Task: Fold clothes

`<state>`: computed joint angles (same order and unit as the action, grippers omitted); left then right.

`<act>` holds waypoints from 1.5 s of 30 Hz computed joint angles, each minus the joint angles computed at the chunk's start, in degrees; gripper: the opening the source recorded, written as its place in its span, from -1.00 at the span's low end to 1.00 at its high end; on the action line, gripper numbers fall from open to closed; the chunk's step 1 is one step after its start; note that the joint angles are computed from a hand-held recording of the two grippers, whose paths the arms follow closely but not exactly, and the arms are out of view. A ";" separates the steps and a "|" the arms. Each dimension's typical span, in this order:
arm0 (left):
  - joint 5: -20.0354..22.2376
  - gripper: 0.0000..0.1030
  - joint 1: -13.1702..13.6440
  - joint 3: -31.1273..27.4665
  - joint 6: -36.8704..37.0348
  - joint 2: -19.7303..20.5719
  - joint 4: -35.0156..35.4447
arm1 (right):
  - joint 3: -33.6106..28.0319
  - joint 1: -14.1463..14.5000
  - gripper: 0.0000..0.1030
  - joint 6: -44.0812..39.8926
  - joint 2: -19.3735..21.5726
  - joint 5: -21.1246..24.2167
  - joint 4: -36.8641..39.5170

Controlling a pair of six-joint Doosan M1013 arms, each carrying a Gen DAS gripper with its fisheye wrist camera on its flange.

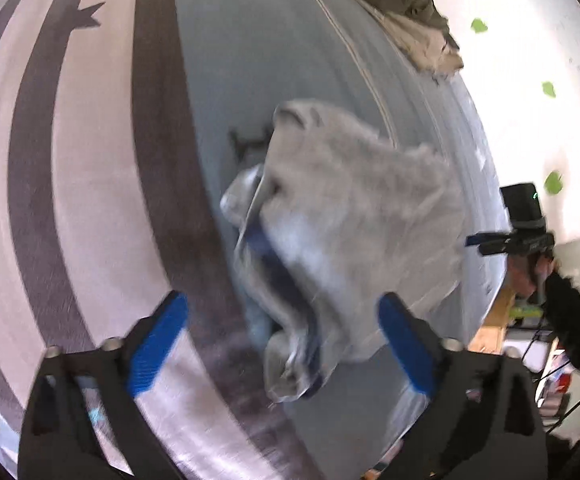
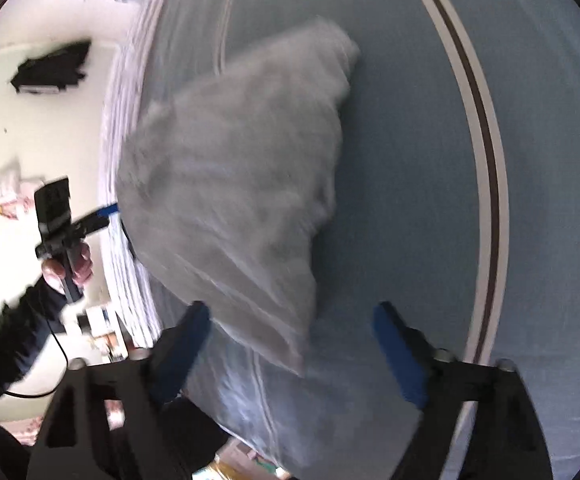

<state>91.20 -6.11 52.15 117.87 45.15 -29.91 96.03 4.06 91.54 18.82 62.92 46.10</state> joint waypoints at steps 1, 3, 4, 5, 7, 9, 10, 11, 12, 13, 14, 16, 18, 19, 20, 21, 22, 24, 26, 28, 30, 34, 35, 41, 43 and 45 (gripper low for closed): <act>-1.26 0.98 -0.83 1.45 -0.46 -0.46 0.06 | -0.82 0.06 0.70 0.58 0.35 -0.44 -0.67; -3.61 0.98 -2.54 4.05 -0.68 -1.05 0.88 | -2.39 0.43 0.74 2.05 1.33 -1.28 -2.00; -4.03 0.98 -3.19 4.19 -0.66 -0.76 1.72 | -2.98 0.42 0.74 2.48 1.93 -1.64 -1.95; -3.19 0.98 -3.51 3.64 -0.95 0.24 1.50 | -3.31 0.11 0.74 2.37 2.65 -1.72 -0.72; 0.23 0.98 -3.83 2.44 -2.71 2.00 -1.26 | -3.87 -0.29 0.78 2.23 3.88 -1.19 1.44; 0.92 0.98 -4.41 3.40 -2.53 1.97 -2.90 | -3.77 -0.65 0.81 1.37 4.35 -1.11 3.10; 0.83 0.98 -4.72 4.06 -1.69 1.68 -3.32 | -3.41 -0.93 0.81 -0.02 4.34 -1.04 4.63; 1.66 0.98 -4.94 4.16 -1.10 1.80 -4.41 | -3.13 -1.08 0.81 -2.00 4.48 -0.84 7.49; 2.98 0.98 -5.04 3.77 -1.14 2.22 -5.73 | -2.86 -1.22 0.81 -3.98 4.64 -0.57 10.35; 4.35 0.98 -5.08 3.23 -1.43 2.71 -7.03 | -2.79 -1.22 0.81 -5.46 4.82 -0.20 12.15; 4.57 0.98 -4.98 3.24 -1.82 2.90 -7.69 | -3.02 -1.03 0.81 -6.27 5.01 0.19 12.48; 4.35 0.98 -4.55 3.31 -4.04 3.48 -9.07 | -3.64 -0.37 0.80 -6.16 5.49 -0.15 11.26; 5.09 0.98 -3.74 2.18 -10.41 4.93 -12.32 | -4.07 0.02 0.80 -5.43 5.88 -1.14 10.18; 5.64 0.98 -3.49 1.35 -12.18 5.51 -13.32 | -3.74 -0.50 0.80 -5.39 5.80 -2.09 11.48; 6.30 0.98 -3.33 0.37 -13.23 6.03 -13.99 | -3.42 -1.03 0.79 -5.37 5.74 -3.03 12.79; 6.92 0.98 -3.16 -0.56 -14.20 6.53 -14.68 | -3.28 -1.43 0.78 -5.46 5.65 -4.21 13.74; 5.70 0.98 -3.18 -0.35 -12.16 6.05 -14.72 | -3.40 -1.66 0.78 -5.71 5.55 -5.71 14.15; 4.25 0.98 -4.37 1.19 -6.80 4.97 -13.24 | -4.25 -1.84 0.77 -6.05 6.02 -6.51 14.35; 3.25 0.97 -5.79 2.61 -1.94 4.09 -11.55 | -5.90 -1.56 0.77 -6.36 7.53 -4.33 14.11; 0.13 0.92 -7.51 4.15 1.54 3.01 -8.11 | -6.86 -0.98 0.77 -7.00 7.76 -3.44 11.33; -4.03 0.66 -7.73 6.08 4.17 1.73 -7.43 | -7.48 -0.16 0.29 -6.81 7.31 -3.73 7.28; -7.33 -0.59 -6.92 8.19 6.65 1.07 -10.13 | -7.06 0.29 -0.64 -8.77 6.15 -3.20 3.49; -7.75 -0.59 -6.86 8.72 7.10 0.94 -10.84 | -7.26 0.54 -0.65 -9.13 6.11 -2.99 3.13; -9.66 -0.63 -2.79 9.55 9.26 -0.42 -13.14 | -10.55 1.15 -0.69 -7.97 7.48 -5.32 1.94; -10.21 -0.63 -1.52 9.15 8.81 -0.56 -13.06 | -12.25 2.30 -0.70 -7.30 8.37 -6.28 1.49; -10.61 -0.63 -0.20 8.44 8.13 -0.50 -12.90 | -14.53 2.89 -0.70 -7.70 9.56 -5.97 1.35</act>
